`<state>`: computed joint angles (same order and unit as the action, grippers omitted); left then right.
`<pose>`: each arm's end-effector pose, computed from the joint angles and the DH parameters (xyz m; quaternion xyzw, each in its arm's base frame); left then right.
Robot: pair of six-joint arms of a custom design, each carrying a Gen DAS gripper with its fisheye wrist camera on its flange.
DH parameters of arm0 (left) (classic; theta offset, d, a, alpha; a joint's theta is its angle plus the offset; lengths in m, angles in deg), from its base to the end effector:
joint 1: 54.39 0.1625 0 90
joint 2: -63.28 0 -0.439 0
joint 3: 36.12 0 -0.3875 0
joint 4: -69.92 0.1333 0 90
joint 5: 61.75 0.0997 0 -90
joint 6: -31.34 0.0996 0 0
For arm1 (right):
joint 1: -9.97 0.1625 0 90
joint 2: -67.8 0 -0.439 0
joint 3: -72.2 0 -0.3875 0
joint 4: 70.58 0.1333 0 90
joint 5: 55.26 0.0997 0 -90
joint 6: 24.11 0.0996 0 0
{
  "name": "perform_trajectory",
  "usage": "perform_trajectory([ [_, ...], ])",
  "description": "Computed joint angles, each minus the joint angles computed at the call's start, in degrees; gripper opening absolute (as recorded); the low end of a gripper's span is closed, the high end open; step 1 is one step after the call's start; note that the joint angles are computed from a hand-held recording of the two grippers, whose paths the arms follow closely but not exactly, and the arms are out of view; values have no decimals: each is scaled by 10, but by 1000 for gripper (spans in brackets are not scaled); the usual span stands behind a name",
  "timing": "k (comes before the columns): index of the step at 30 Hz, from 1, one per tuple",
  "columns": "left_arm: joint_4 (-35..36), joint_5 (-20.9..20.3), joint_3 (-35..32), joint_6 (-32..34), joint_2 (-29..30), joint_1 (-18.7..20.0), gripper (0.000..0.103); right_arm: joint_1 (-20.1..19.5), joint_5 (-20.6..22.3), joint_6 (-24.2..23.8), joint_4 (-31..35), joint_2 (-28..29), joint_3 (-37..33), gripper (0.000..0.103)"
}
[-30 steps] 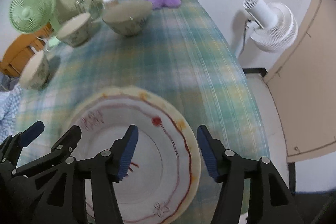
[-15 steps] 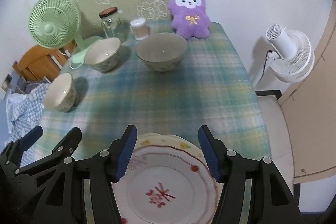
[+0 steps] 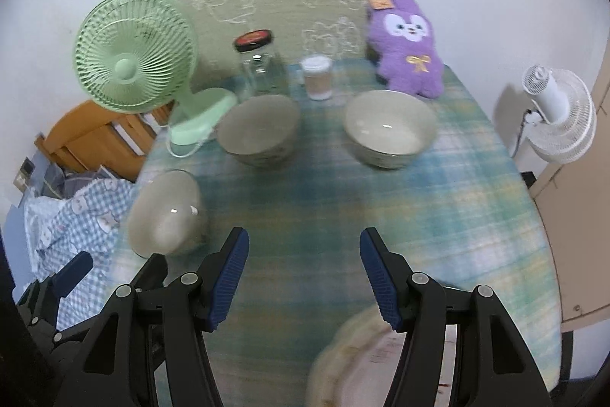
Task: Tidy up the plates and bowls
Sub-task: 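Move both tools to the large bowl beside the green fan and grip its rim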
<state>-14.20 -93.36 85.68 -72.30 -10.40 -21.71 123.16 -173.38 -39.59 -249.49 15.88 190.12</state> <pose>-0.2176 -0.3987 0.1840 -0.1023 0.8022 -0.3631 0.4627 0.2977 -0.4756 0.1120 0.2692 -0.9131 0.2082 0.2246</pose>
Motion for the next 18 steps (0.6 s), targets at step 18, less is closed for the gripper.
perform_trajectory([
  [18, -150, 73, 73, 230, -106, 109, 81, 50, -42, 54, -10, 178, -115, 64],
])
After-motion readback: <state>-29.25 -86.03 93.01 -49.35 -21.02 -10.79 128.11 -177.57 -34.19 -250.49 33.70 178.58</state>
